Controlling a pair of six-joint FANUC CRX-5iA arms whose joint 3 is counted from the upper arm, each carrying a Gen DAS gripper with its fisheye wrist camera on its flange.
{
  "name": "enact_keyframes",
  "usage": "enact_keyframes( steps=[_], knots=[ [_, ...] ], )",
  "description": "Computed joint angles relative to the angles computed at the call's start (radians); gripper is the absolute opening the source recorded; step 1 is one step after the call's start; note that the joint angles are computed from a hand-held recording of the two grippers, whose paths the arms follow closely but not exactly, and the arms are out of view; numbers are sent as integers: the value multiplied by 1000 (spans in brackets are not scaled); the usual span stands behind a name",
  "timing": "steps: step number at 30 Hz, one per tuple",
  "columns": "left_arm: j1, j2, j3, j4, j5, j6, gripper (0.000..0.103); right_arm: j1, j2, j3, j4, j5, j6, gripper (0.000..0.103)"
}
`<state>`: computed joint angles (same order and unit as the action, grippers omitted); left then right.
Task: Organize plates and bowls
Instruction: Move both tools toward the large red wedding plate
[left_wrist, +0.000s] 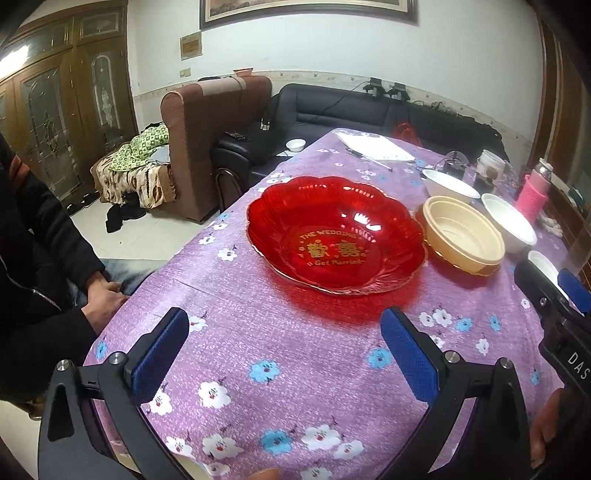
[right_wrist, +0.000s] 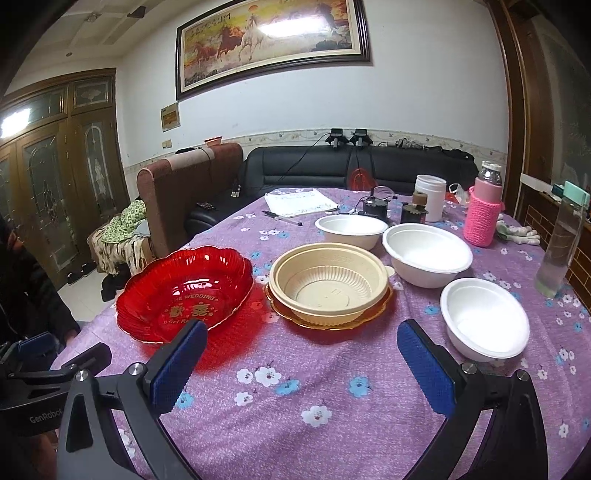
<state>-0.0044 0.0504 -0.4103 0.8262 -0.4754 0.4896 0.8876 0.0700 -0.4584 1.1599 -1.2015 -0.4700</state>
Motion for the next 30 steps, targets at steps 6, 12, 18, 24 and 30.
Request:
enact_keyframes(
  steps=[6, 12, 18, 24, 30],
  knots=[
    [1, 55, 62, -89, -14, 88, 103, -33, 20, 11, 16, 48, -3, 102],
    [2, 82, 85, -101, -15, 99, 103, -62, 40, 24, 26, 87, 0, 102],
    [2, 110, 121, -127, -31, 133, 103, -85, 54, 35, 27, 115, -1, 102],
    [4, 128, 146, -148, -36, 162, 103, -111, 64, 49, 23, 145, 6, 102],
    [5, 144, 165, -164, -36, 182, 103, -124, 83, 66, 16, 159, 20, 102]
  ],
)
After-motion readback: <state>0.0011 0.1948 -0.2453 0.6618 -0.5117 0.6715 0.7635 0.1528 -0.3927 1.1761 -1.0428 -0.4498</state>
